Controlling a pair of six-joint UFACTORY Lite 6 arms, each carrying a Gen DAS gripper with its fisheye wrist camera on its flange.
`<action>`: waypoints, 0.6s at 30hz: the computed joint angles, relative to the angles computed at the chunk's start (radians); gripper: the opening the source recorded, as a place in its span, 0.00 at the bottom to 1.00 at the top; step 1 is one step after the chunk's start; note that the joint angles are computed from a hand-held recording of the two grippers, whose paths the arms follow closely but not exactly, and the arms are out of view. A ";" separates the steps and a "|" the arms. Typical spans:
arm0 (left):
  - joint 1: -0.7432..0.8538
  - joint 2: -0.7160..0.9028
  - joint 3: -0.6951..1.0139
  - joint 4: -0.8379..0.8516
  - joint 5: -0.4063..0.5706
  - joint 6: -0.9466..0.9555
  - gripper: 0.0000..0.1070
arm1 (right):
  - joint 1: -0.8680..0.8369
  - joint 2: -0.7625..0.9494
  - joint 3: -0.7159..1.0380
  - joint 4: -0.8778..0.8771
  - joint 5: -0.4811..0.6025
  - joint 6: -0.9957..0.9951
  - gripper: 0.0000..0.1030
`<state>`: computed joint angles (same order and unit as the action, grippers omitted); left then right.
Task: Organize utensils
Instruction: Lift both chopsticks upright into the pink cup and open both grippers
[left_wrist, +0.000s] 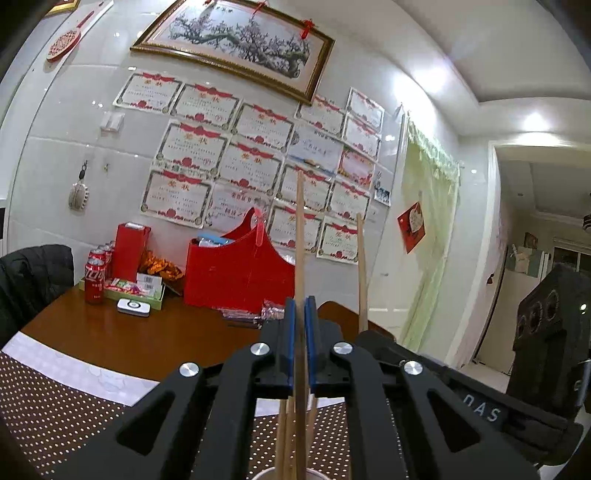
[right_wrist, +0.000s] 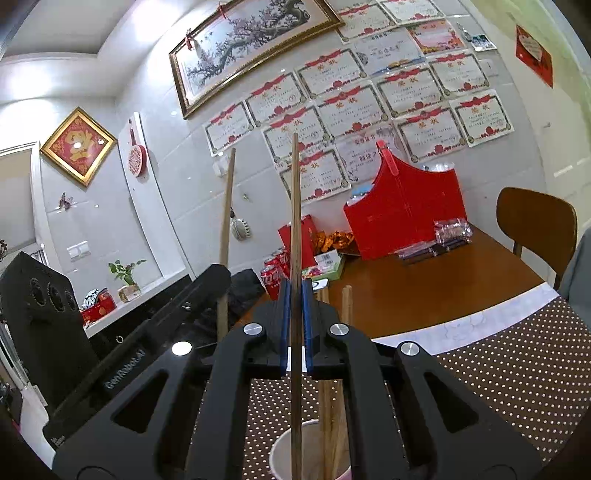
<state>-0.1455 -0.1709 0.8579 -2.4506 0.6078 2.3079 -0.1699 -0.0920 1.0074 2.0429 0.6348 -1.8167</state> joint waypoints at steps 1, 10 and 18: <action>0.000 0.018 0.001 -0.012 0.008 0.014 0.05 | 0.000 0.015 0.002 0.012 0.002 -0.013 0.06; -0.030 0.108 -0.023 -0.105 0.029 0.129 0.05 | 0.023 0.098 -0.004 0.073 0.002 -0.096 0.07; -0.002 0.026 -0.093 0.005 -0.011 0.066 0.14 | -0.013 0.025 -0.078 0.003 -0.002 -0.023 0.80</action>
<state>-0.1480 -0.1445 0.7647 -2.4459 0.5966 2.3738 -0.1825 -0.0670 0.9291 2.0458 0.6326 -1.8401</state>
